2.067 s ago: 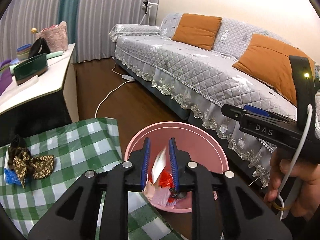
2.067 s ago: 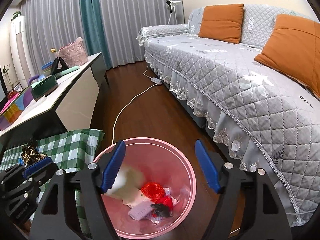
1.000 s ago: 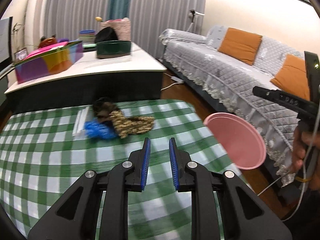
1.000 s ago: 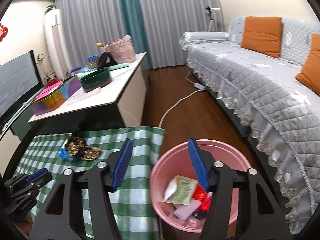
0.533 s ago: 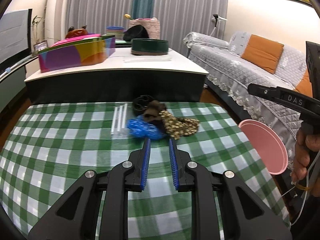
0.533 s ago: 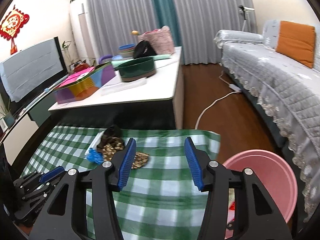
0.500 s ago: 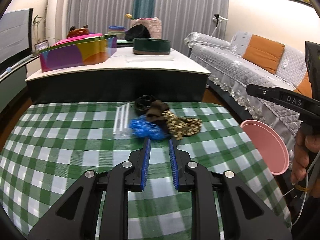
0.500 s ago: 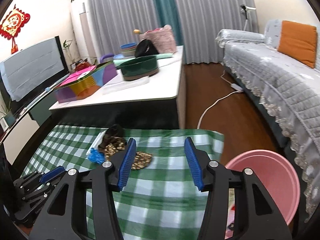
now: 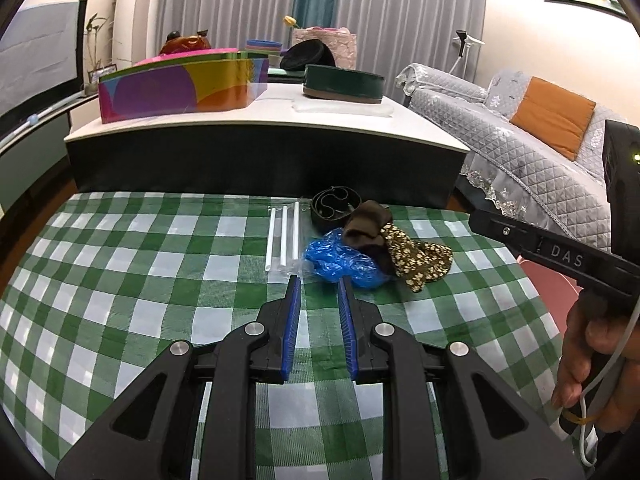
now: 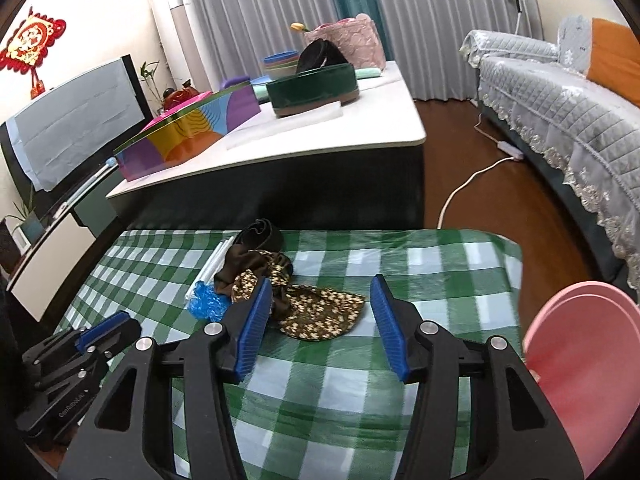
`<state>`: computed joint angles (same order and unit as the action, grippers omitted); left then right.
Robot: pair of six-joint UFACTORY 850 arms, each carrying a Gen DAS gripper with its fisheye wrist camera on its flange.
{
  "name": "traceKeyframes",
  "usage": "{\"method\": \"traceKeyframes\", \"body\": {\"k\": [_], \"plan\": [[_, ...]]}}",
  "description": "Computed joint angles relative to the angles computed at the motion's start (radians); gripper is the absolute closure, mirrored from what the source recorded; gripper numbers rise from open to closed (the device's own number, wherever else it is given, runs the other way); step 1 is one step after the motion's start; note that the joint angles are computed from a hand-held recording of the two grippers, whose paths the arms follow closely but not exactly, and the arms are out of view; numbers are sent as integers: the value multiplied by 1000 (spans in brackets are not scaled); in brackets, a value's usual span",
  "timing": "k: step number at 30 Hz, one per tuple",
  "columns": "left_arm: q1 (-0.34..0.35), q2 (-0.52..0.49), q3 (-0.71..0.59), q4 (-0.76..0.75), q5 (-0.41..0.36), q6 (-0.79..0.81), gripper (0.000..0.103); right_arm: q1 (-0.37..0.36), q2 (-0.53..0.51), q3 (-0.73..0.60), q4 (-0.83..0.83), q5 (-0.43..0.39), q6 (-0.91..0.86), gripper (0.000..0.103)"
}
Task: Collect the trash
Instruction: 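Move both grippers back to the blue bag and brown cloth on the table, then grasp the blue plastic bag with left gripper while right grasps the brown cloth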
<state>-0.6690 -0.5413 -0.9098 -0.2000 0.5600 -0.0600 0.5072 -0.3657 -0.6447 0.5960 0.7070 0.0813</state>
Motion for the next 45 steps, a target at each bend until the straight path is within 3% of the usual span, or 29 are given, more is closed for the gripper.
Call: {"method": "traceKeyframes", "body": {"k": [6,20,24,29,32,33,34,45], "plan": [[13,-33,-38,-3,-25,-18,84,-21,-26,-22,-82,-3,70,38],[60,-102,-116,221,-24,-249,84,-55,-142,-120,-308,-60,231,38],[58,-123,-143,288,-40,-311,84,-66,-149,-125,-384,-65,283,54],[52,-152,-201,349,-140,-345,84,-79,-152,-125,-450,-80,333,83],[52,-158,-209,387,-155,-366,85,-74,-145,-116,-413,-81,300,94],[50,-156,-205,394,-150,-364,88,-69,-140,-113,-385,-80,276,96],[48,-152,-199,385,-143,-348,98,-70,-134,-108,-378,-78,271,97],[28,-68,-116,275,-89,-193,101,-35,-19,-12,-231,-42,150,99]]}}
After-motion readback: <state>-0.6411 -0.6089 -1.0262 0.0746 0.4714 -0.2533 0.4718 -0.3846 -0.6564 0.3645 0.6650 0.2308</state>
